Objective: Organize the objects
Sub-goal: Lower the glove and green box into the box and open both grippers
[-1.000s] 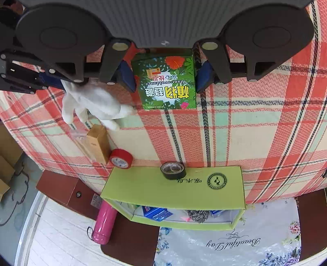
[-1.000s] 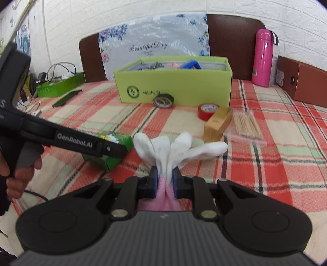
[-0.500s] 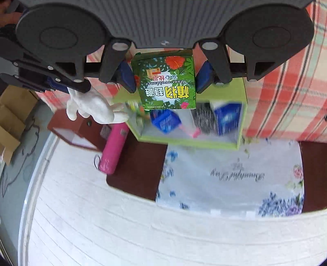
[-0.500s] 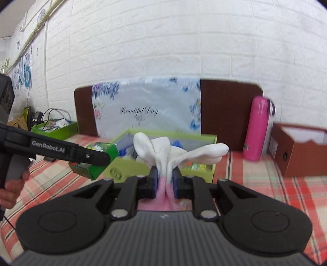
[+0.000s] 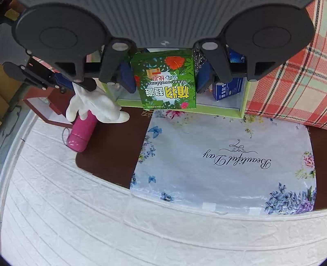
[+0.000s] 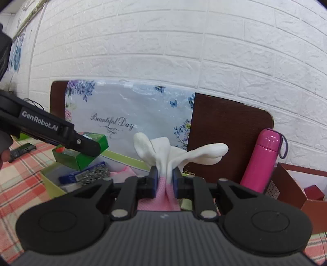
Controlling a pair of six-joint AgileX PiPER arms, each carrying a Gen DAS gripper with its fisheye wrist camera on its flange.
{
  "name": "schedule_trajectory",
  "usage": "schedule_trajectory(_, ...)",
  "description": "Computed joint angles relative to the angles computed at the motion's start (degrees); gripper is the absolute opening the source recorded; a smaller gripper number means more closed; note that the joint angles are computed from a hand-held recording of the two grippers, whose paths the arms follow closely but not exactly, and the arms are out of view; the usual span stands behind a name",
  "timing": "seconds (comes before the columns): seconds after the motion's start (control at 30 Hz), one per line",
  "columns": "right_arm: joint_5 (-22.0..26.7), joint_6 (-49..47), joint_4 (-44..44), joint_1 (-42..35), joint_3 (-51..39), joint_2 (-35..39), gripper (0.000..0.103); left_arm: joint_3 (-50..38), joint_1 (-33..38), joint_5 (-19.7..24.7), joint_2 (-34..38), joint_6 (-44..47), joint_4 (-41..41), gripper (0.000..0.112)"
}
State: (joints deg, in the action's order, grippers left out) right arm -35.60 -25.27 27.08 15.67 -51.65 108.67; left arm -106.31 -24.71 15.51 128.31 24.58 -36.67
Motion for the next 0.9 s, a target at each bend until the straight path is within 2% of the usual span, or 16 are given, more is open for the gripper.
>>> schedule_trajectory(0.1,2.9,2.7,-2.0,-1.8,-4.9,4.2,0.018,-5.1,-0.1,1.6,3.5,-5.1,5.0,0.066)
schedule_trajectory(0.13,4.7,4.3,-3.7,-2.6,-6.4,5.4,0.027,-6.2,-0.2,1.6,4.4,-6.8,6.8,0.067)
schedule_trajectory(0.17,7.0,4.7,-4.5,-3.2,-8.0,6.7,0.042,-7.4,-0.3,1.8,5.4,-8.4,9.0,0.067)
schedule_trajectory(0.2,7.8,3.3,-3.2,-3.1,-8.8,7.8,0.050,-8.2,-0.5,2.0,6.2,-9.8,11.1,0.070)
schedule_trajectory(0.23,7.3,1.1,-1.1,-2.7,-9.0,8.5,0.060,-8.4,-0.5,2.1,6.6,-10.2,12.3,0.072)
schedule_trajectory(0.27,5.5,0.0,0.1,-2.3,-8.3,9.2,0.063,-8.1,-0.4,1.7,6.8,-9.8,12.3,0.074)
schedule_trajectory(0.43,1.1,2.9,0.9,-1.9,-4.6,9.0,0.064,-9.6,0.4,3.5,8.1,-11.9,12.8,0.074)
schedule_trajectory(0.5,-1.1,2.9,2.3,-1.4,-3.4,8.4,0.062,-9.4,0.5,3.7,8.0,-12.3,12.8,0.074)
schedule_trajectory(0.57,-0.1,3.9,1.2,-1.8,-3.1,7.7,0.043,-7.4,0.5,2.5,6.9,-10.7,11.1,0.074)
schedule_trajectory(0.63,4.4,3.3,1.0,-2.4,-5.4,7.9,0.040,-5.6,0.5,1.9,5.7,-8.9,9.1,0.074)
schedule_trajectory(0.73,12.7,2.4,0.8,-3.5,-9.9,9.5,0.040,-2.9,0.2,1.0,3.8,-7.9,8.6,0.074)
schedule_trajectory(0.77,13.8,2.6,1.2,-3.6,-10.4,9.7,0.041,-2.1,0.1,0.7,3.1,-7.9,9.1,0.074)
schedule_trajectory(0.8,12.5,1.8,2.2,-3.0,-9.7,9.4,0.042,-0.8,0.0,0.3,2.1,-6.9,8.4,0.074)
schedule_trajectory(0.9,7.9,3.3,1.8,-1.7,-5.2,6.4,0.059,4.2,0.1,-1.8,-1.3,-2.0,3.8,0.075)
